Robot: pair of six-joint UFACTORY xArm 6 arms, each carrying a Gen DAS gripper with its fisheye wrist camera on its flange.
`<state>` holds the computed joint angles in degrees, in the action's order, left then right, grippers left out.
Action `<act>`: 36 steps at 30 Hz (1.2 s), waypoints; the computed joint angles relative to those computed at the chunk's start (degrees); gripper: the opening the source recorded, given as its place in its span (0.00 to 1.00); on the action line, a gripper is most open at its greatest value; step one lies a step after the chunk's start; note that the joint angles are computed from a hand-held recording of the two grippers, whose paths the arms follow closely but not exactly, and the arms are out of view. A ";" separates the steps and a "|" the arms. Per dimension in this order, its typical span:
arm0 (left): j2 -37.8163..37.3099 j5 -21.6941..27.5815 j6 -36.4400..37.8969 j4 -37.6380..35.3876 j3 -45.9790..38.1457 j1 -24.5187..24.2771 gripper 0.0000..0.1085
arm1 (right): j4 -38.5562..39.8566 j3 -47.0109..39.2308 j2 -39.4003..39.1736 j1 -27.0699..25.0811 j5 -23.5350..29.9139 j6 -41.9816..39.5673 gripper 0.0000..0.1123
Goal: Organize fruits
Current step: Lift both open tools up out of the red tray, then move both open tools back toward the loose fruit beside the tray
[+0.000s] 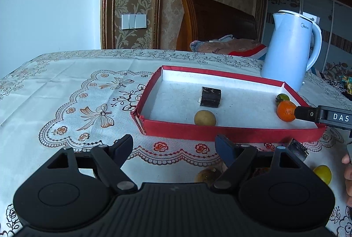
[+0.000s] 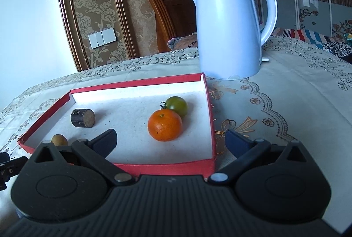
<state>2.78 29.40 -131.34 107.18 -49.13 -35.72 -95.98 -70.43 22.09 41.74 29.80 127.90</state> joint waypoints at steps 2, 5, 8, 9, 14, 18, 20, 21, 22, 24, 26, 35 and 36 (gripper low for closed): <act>-0.05 -0.70 0.50 0.00 0.17 0.08 0.75 | -0.52 1.01 -0.82 0.00 -0.17 1.34 0.92; -0.23 -0.70 2.19 -0.59 0.65 -0.24 0.75 | -0.65 2.10 -1.61 -0.31 -1.08 2.70 0.92; -0.70 -1.08 3.26 -0.56 1.45 -0.48 0.75 | -0.64 2.36 -1.78 -0.44 -1.20 3.33 0.92; -0.83 -1.14 3.28 -0.31 1.61 -0.56 0.75 | -0.27 2.25 -1.64 -0.47 -1.32 2.93 0.92; -0.26 -2.27 5.56 -1.06 1.15 -0.51 0.75 | 0.16 2.19 -1.56 -0.36 -1.15 2.42 0.92; 0.33 -2.75 8.45 -2.11 0.82 -0.90 0.82 | 0.56 2.12 -1.47 -0.43 -1.28 2.05 0.92; 0.36 -3.34 8.49 -2.13 0.80 -0.68 0.83 | 0.57 2.15 -1.49 -0.42 -1.27 2.04 0.92; 0.41 -3.71 8.38 -2.32 0.75 -0.41 0.84 | 0.55 2.13 -1.47 -0.43 -1.27 2.03 0.92; 0.35 -4.35 7.84 -1.98 0.80 -0.02 0.84 | 0.63 2.10 -1.45 -0.43 -1.28 1.95 0.92; 0.27 -5.49 7.22 -1.06 0.86 0.54 0.84 | 0.54 2.15 -1.50 -0.41 -1.21 2.11 0.92; -0.12 -6.55 9.17 -1.41 1.41 0.83 0.84 | 0.47 2.17 -1.52 -0.37 -1.12 2.23 0.92; 1.05 -5.83 15.91 -8.23 0.70 0.98 0.84 | 1.02 2.08 -1.43 -0.18 -0.90 1.00 0.92; 1.29 -5.65 16.23 -8.71 0.43 1.01 0.84 | 1.17 2.01 -1.37 -0.12 -0.80 0.85 0.92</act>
